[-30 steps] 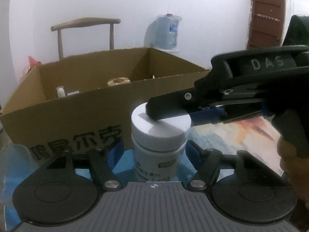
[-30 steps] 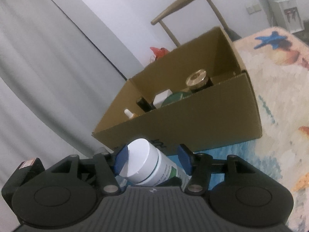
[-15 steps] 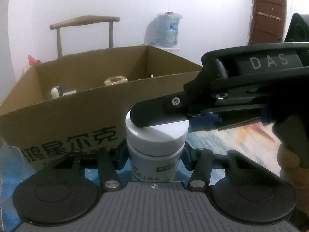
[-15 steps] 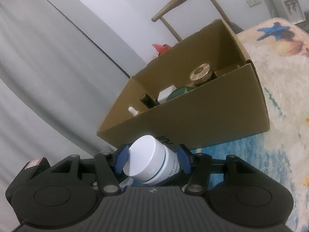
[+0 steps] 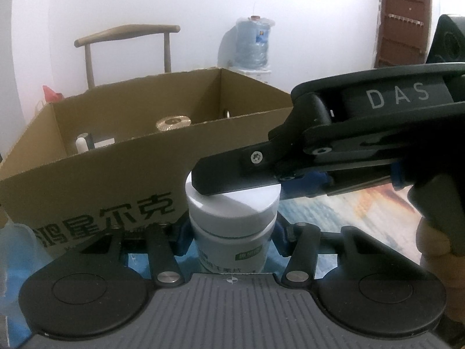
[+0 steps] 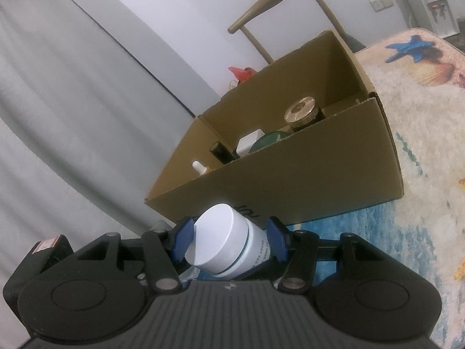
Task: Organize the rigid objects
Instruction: 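Carry the white pill bottle into the box and open the right tool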
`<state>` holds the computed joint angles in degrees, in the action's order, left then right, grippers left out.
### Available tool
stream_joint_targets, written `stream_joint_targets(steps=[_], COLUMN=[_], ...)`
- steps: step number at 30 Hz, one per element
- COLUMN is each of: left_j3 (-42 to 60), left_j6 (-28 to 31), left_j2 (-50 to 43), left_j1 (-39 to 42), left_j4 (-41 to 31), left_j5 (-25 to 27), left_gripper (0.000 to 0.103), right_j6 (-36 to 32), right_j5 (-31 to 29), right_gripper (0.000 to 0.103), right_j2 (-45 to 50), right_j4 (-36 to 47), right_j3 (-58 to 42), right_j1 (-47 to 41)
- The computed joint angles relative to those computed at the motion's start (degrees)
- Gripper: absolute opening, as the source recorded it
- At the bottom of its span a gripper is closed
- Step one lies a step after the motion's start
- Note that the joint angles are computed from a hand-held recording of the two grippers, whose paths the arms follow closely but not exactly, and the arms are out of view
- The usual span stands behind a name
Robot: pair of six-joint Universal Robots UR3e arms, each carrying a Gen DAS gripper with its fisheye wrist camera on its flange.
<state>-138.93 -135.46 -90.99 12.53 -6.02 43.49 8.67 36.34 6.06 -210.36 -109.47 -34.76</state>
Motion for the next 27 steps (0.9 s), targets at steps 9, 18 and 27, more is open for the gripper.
stream_joint_targets(steps=[9, 18, 27], left_j3=[-1.04, -3.27, 10.56], left_j6=[0.05, 3.18, 7.21], left_j2=[1.68, 9.64, 20.12], left_j1=[0.43, 4.25, 9.35], left_j4=[-0.21, -5.46, -25.36], left_j5=[-0.1, -3.53, -16.25], left_gripper=[0.053, 0.053, 0.053], right_j6=[0.42, -0.8, -1.76], right_j5=[0.26, -0.66, -0.22], right_gripper=[0.059, 0.059, 0.058], right_j2=[-0.99, -4.9, -28.79], right_j4=[0.01, 0.75, -15.42], right_j3=[-0.1, 1.44, 25.83], right_j1=[0.53, 0.47, 3.4])
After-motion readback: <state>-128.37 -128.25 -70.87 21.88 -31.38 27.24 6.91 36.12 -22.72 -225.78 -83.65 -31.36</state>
